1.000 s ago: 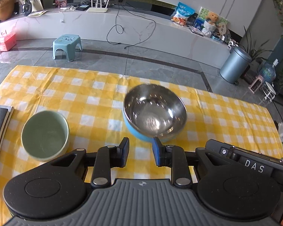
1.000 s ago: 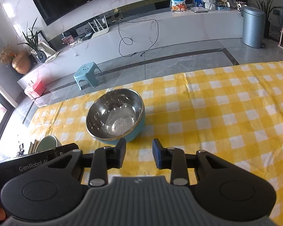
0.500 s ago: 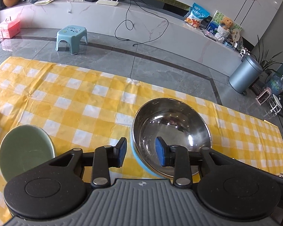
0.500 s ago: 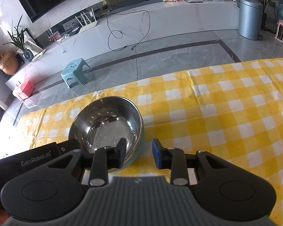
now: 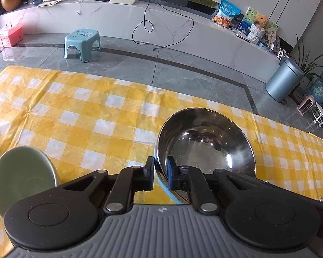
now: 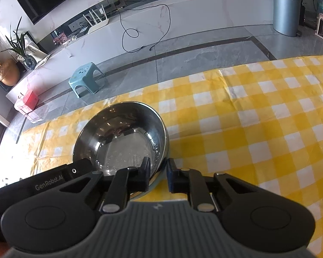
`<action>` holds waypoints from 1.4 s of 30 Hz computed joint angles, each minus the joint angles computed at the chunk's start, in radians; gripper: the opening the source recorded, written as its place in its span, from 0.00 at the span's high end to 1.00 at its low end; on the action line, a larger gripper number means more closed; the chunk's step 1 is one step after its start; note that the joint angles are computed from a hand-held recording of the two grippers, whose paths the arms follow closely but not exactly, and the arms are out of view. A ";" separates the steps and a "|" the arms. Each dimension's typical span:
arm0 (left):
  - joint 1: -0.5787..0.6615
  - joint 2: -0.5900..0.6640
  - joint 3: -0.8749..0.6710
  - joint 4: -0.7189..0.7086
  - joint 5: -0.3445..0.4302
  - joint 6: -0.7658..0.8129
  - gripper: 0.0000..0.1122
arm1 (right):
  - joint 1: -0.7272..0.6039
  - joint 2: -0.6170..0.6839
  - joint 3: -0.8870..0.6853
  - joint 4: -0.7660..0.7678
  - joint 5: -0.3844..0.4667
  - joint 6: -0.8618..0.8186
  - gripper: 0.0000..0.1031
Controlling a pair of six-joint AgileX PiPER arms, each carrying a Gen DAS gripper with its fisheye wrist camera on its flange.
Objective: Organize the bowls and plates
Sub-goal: 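Carry the blue bowl with both grippers over the orange bowl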
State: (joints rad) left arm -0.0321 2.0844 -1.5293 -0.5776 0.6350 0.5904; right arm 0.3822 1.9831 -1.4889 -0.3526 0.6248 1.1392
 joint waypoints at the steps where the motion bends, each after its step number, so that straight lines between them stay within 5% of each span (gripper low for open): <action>1: -0.001 -0.006 0.005 0.008 -0.002 -0.006 0.89 | 0.002 -0.002 0.000 -0.001 0.004 0.002 0.88; 13: 0.011 -0.197 0.177 0.068 -0.003 -0.020 0.90 | 0.064 -0.152 0.093 -0.015 0.061 0.031 0.89; 27: 0.102 -0.599 0.531 0.054 0.067 0.104 0.88 | 0.290 -0.498 0.367 -0.098 0.159 0.233 0.89; 42: 0.358 -0.978 0.819 -0.116 0.298 0.359 0.87 | 0.857 -0.786 0.566 -0.362 0.520 0.867 0.89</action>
